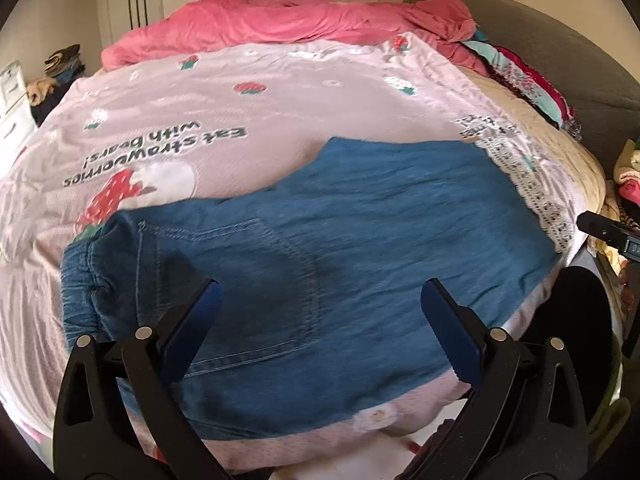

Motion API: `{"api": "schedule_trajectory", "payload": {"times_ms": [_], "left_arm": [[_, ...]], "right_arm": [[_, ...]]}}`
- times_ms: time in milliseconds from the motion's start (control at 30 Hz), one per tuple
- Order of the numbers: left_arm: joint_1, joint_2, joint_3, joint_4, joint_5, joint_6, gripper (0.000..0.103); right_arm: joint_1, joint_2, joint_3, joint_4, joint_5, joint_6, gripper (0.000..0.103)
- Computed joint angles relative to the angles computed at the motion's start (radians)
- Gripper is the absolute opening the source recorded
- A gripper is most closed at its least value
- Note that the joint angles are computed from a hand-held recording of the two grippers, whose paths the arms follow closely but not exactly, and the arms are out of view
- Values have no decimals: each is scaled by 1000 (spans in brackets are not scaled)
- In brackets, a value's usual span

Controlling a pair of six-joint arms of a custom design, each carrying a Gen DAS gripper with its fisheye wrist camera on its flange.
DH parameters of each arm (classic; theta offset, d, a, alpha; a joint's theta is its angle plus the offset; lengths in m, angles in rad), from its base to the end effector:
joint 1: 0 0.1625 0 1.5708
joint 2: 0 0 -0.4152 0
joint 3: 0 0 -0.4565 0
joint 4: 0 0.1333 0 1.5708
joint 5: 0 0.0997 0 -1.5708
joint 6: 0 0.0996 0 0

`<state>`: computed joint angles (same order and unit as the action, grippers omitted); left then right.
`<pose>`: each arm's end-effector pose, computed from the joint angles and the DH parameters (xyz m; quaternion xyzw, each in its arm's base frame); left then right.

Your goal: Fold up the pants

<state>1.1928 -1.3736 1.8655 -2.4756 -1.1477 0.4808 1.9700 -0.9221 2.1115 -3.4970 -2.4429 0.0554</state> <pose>-0.0638 -0.6326 0.3109 0.3593 0.8880 -0.1896 0.2155 0.2615 -0.4732 0.0892 -0.0052 -0.8592 0.4068 0.3103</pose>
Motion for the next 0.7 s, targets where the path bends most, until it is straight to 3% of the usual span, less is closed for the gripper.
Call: {"api": "schedule_trajectory", "payload": {"times_ms": [400,700], "left_arm": [[-85,37,8,20,-30,44,94],[-142,163,-61,36,-53,73,94]], "right_arm": [[-16,-35,58,-58,18,37,95],[-51,-39,73,-55,80,66,95]]}}
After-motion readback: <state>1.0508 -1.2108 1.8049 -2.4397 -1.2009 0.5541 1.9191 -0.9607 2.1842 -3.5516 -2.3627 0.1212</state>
